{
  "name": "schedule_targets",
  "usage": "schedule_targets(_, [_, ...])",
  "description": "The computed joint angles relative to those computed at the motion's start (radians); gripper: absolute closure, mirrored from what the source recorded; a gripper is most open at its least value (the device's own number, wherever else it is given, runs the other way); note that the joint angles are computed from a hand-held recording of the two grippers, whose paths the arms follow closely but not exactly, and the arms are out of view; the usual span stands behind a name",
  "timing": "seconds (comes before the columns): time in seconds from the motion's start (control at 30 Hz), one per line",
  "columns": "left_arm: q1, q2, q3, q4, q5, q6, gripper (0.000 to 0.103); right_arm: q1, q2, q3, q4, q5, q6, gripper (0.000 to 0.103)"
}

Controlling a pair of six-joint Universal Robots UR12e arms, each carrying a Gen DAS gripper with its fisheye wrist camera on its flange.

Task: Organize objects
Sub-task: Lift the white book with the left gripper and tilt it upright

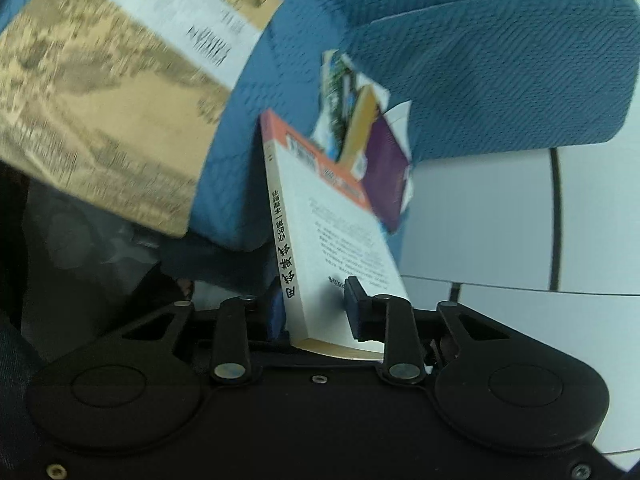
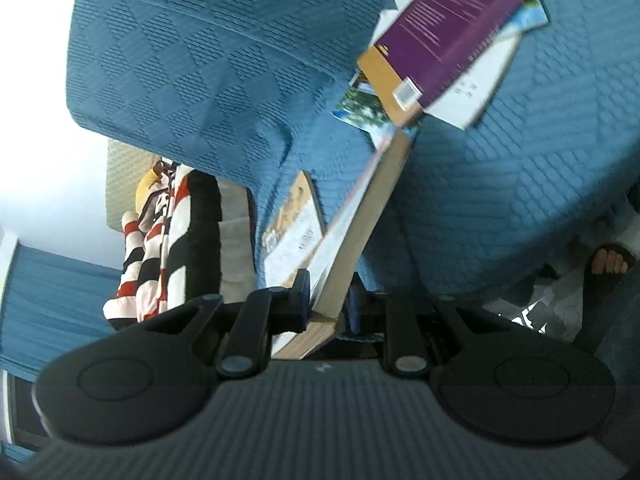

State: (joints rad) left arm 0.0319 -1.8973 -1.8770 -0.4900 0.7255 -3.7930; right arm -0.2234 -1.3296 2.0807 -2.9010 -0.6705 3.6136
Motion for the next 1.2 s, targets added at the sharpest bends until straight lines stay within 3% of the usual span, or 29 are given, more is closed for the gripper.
schedule_targets(0.37, [0.031, 0.025, 0.037, 0.057, -0.046, -0.012, 0.076, 0.032, -0.006, -0.062, -0.086, -0.004, 0.077, 0.079])
schedule_targets(0.83, [0.112, 0.077, 0.068, 0.092, -0.023, -0.008, 0.076, 0.117, 0.053, -0.196, -0.134, 0.046, 0.127, 0.079])
schedule_targets(1.2, [0.174, 0.078, 0.039, 0.024, -0.007, 0.046, 0.076, 0.186, 0.103, -0.231, -0.083, 0.021, 0.109, 0.079])
